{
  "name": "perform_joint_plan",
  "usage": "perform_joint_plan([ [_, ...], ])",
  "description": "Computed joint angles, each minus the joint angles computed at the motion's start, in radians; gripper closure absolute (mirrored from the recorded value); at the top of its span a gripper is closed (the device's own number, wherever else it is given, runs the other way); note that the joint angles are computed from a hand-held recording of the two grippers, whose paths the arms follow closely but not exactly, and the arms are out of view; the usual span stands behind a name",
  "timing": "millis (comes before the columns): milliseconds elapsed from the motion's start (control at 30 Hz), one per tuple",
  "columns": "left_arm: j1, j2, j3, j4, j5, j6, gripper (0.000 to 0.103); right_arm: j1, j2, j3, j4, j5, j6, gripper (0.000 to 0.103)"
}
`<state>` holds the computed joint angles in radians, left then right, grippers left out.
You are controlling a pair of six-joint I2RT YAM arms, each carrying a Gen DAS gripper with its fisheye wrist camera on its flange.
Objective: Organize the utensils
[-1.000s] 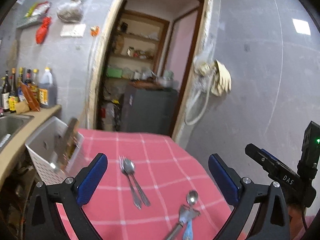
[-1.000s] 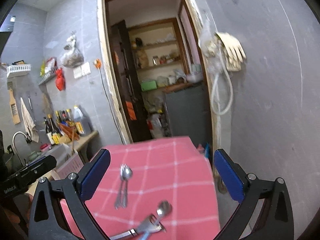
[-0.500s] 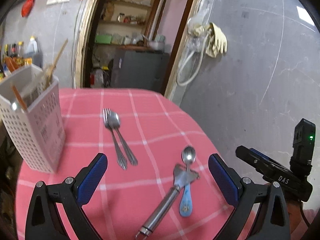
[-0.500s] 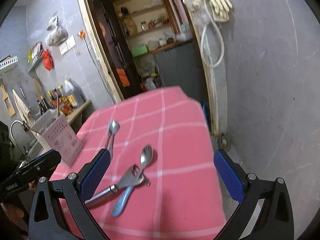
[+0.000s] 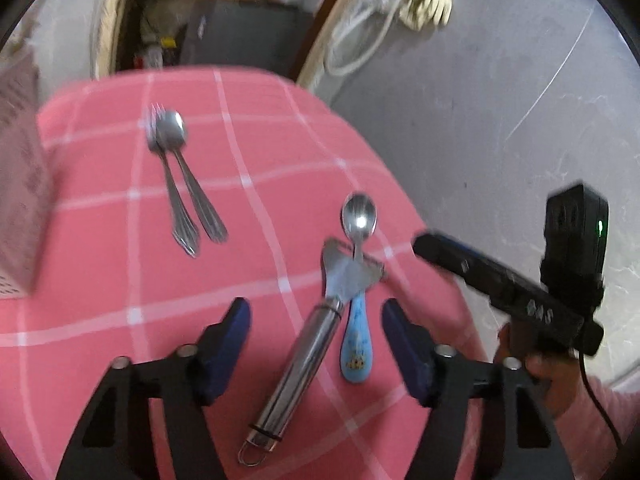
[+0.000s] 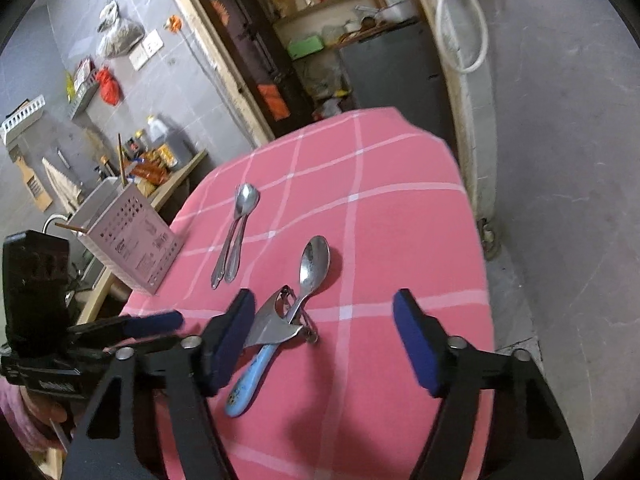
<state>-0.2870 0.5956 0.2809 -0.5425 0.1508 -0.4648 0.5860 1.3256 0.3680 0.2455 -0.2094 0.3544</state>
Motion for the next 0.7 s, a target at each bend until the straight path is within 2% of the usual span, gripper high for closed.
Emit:
perform_joint_plan([
  [133,0.022,0.111,0.005,0.034,0.047,0.039,0.055,-0.036,0.156,0.099,0.012,-0.087,-0.052,0.057],
  [267,-0.010,0.183,0.020,0.040,0.040,0.073,0.064,-0.055,0.275,0.198,-0.019,-0.168,-0.106,0.069],
  [400,-0.013,0.225,0.024,0.049,0.044,0.093,0.074,-0.049,0.346,0.259,-0.037,-0.195,-0.144,0.080],
  [567,-0.002,0.253,0.043,0.042,0.054,0.130,0.077,-0.058,0.379,0.298,-0.055,-0.219,-0.154,0.089],
  [633,0.003,0.273,0.055,0.039,0.059,0.144,0.077,-0.054,0.379,0.300,-0.054,-0.230,-0.153,0.097],
  [700,0.013,0.286,0.063,0.035,0.077,0.161,0.079,-0.051,0.371,0.298,-0.059,-0.224,-0.165,0.098],
])
